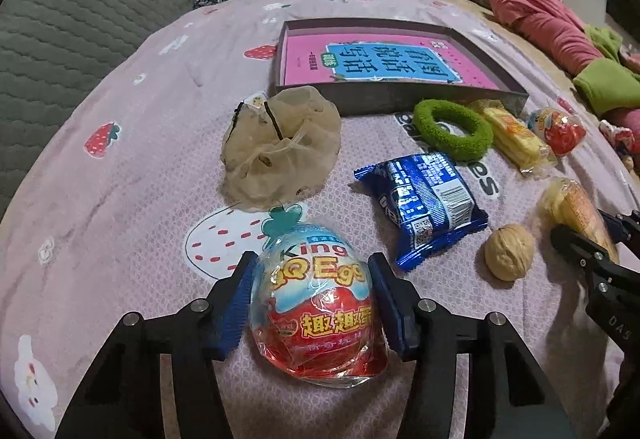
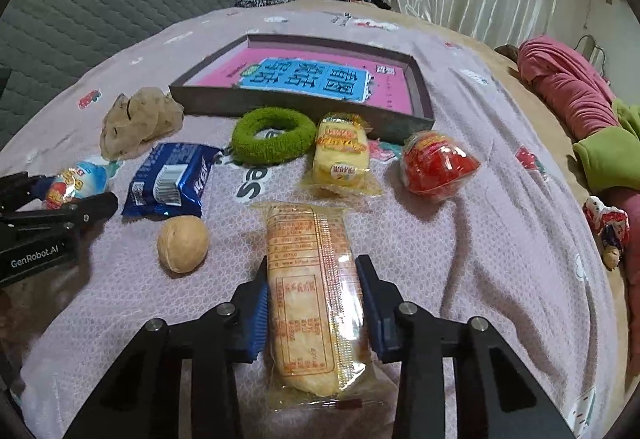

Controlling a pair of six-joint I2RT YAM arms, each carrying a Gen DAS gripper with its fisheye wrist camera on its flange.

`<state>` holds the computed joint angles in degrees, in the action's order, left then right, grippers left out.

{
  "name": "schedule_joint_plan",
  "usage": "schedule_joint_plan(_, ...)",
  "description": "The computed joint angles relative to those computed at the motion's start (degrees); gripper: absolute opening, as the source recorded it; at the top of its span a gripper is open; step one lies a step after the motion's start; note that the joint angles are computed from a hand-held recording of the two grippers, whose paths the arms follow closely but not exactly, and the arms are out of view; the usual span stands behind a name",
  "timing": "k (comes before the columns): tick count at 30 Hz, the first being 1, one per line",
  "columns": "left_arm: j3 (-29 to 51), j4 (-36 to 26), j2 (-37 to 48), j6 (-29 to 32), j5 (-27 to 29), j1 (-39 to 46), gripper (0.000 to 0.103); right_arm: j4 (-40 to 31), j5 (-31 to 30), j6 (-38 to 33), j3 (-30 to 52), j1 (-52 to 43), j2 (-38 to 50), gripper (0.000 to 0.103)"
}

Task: Organize objects
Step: 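Grasp the Kinder Joy egg with left gripper while right gripper grasps the bread packet, then carry the egg and bread packet into the tray and release both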

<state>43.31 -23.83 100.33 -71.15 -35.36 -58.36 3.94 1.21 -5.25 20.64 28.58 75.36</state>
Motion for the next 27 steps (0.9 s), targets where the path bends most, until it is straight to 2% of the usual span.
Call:
schedule_joint_plan(10,0.31,-5.41,-4.56,-5.33,-2.08,-5.39,0.057,-12.44,-1.08,1.01,-0.19,-0.99,-15.67,0.040)
schedule_joint_plan(20,11.06,-27.02,-8.41,-15.08,-8.24,-12.47,0.057,-26.54,-0.82,2.40,6.21,2.00,-28.98,0.040)
schedule_joint_plan(24,15.80,-33.37,-10.55,-14.08,-10.86,-11.82,0.057,-28.94,-2.26,1.24,10.67,0.35,-29.15,0.040)
schedule_joint_plan(27,18.88,-35.83,-11.67,-11.71,-12.55,-10.53,0.057,-29.21,-2.90,-0.09,14.05,-0.47,-27.40,0.040)
